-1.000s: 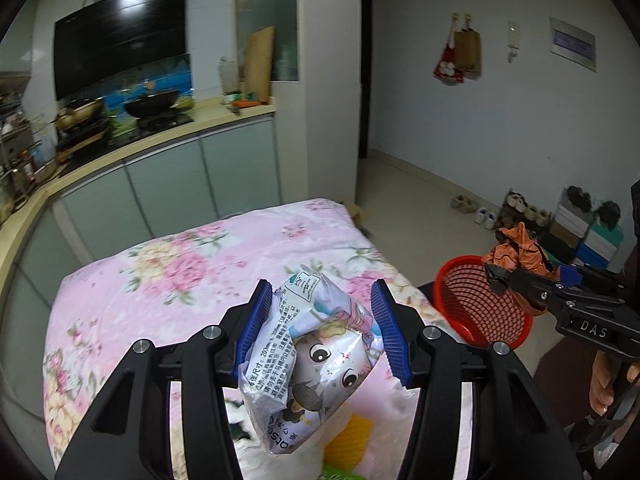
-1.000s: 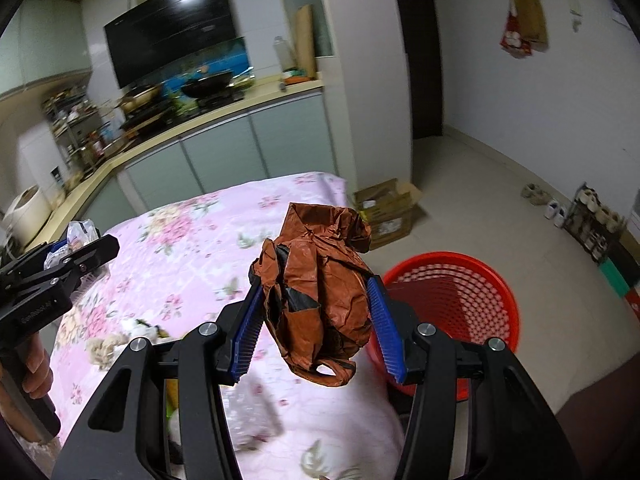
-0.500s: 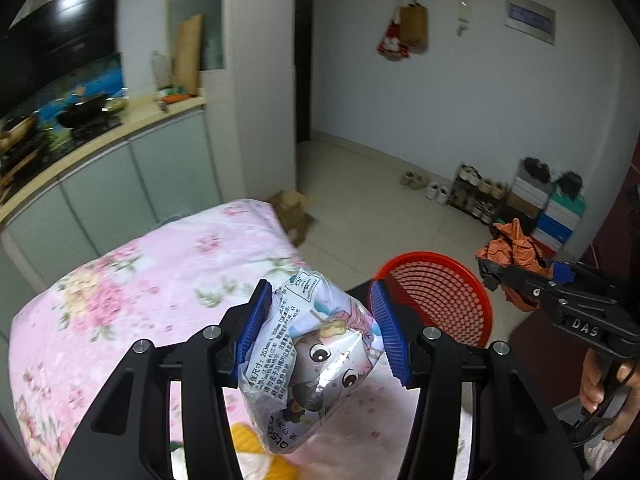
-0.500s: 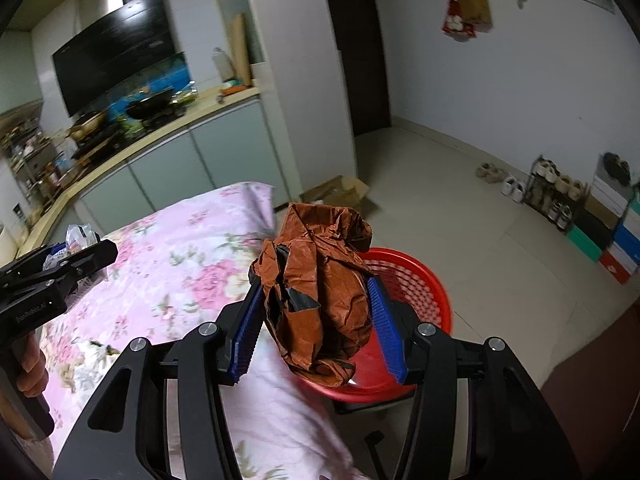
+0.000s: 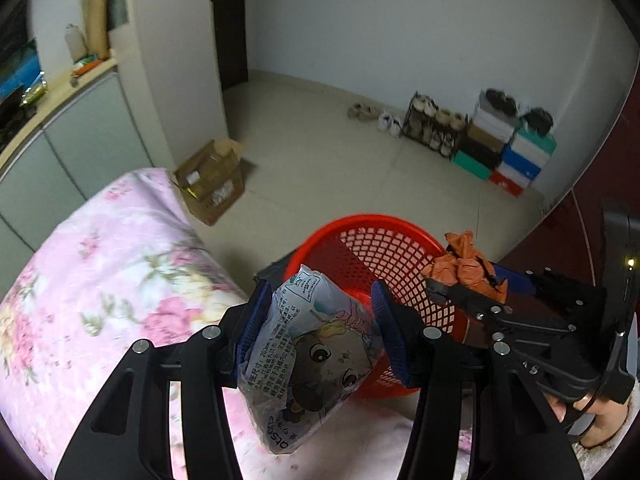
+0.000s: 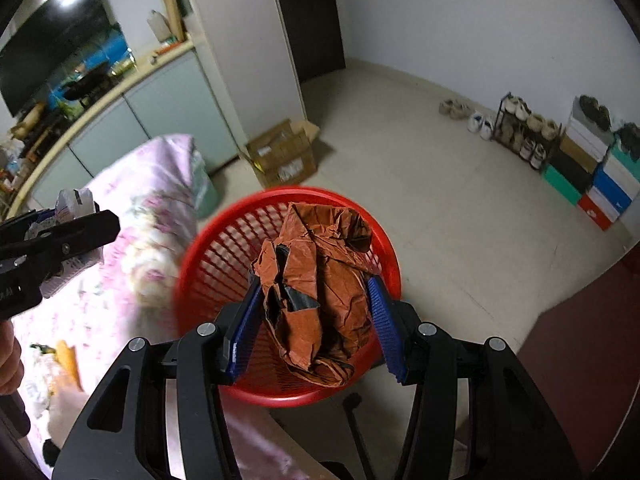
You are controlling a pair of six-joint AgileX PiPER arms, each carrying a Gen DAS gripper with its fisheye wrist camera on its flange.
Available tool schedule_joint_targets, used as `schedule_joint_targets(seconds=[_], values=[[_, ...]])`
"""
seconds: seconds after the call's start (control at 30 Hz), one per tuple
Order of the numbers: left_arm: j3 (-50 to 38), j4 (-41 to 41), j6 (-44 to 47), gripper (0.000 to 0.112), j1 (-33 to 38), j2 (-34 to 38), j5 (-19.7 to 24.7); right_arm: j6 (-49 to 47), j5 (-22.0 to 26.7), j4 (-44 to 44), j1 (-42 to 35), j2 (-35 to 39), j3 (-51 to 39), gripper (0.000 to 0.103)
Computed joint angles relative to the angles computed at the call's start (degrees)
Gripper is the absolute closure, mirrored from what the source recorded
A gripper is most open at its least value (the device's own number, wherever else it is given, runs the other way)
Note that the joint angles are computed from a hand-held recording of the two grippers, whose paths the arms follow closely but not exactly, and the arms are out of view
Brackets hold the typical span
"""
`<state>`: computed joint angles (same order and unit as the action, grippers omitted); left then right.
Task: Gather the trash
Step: 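Open the right tool to drop the brown paper while the left tool drops the wrapper into the basket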
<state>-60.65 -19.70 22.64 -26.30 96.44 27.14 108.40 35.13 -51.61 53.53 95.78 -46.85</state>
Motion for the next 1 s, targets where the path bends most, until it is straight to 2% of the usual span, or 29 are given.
schedule_joint_targets(seconds=[0.17,0.33,0.43,0.53,0.6,0.83,1.0], values=[[-3.0,-4.9,3.3,0.062,-0.1,5.5,0.8,1.4,-5.4,-1.9,-3.2,2.7,1.8,0.053],[-5.9,-7.0,4.5,0.061,-0.4,9.4,1.2,2.3,-8.6,-4.6,-4.6,5.8,1.3,0.051],[-7.1,-9.0,6.7,0.058,0.1,10.6,1.9,3.4,-10.1,-5.9,-5.3,6.3,1.8,0.046],[-7.4,-9.8,8.1,0.051,-0.4,10.7,2.0,4.8,-11.2,-7.3,-5.9,5.5,3.1,0.036],[-7.3,-10.5,9.0,0.043,-0.7,10.6,1.8,6.7,-11.2,-8.5,-5.9,4.4,4.2,0.032],[-6.3,-9.5,8.1,0.036,-1.6,8.7,1.5,7.4,-10.0,-7.4,-4.7,1.5,6.5,0.031],[-3.3,-8.6,7.2,0.032,0.0,4.5,0.4,8.8,-4.7,-7.3,-0.1,-1.6,6.8,0.031]])
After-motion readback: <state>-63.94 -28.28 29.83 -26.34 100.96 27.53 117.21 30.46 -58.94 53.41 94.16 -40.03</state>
